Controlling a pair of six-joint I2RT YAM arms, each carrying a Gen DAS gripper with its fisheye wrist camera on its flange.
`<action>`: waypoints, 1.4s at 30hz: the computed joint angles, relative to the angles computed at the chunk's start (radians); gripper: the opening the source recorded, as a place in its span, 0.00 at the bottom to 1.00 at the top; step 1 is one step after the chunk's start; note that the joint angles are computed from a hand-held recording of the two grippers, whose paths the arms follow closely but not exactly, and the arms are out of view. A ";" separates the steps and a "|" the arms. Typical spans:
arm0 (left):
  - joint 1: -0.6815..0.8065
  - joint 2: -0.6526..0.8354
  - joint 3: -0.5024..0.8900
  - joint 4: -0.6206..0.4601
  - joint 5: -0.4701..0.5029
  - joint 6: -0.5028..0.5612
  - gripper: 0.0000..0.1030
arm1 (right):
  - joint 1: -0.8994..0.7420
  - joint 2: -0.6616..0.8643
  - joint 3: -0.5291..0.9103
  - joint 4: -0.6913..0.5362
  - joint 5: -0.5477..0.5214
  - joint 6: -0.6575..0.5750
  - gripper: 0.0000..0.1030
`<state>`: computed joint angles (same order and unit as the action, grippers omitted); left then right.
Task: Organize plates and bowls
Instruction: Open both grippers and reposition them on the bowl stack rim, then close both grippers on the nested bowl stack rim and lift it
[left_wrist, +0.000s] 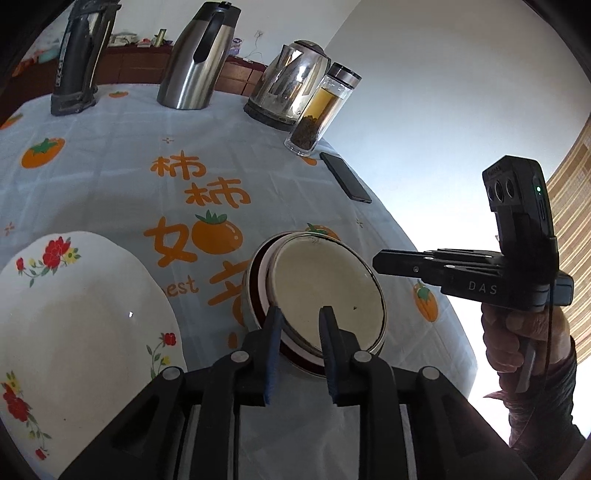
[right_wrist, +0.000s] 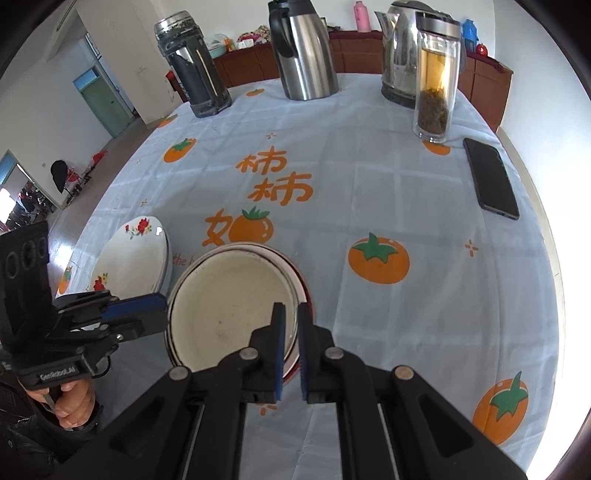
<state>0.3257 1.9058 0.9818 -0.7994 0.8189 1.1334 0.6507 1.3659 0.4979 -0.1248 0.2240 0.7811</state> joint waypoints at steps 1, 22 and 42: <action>-0.001 -0.005 -0.007 0.014 -0.002 -0.001 0.24 | -0.003 0.001 -0.002 0.001 -0.001 0.000 0.05; -0.022 -0.079 -0.124 0.277 -0.032 -0.114 0.52 | 0.254 -0.014 -0.071 0.013 0.351 0.191 0.27; -0.065 -0.081 -0.203 0.409 -0.065 -0.175 0.61 | 0.318 0.169 -0.151 0.313 0.456 0.366 0.64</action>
<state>0.2604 1.8250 0.7793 -0.3902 0.7542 0.9581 0.9687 1.5348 0.3470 0.1880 0.6800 1.1471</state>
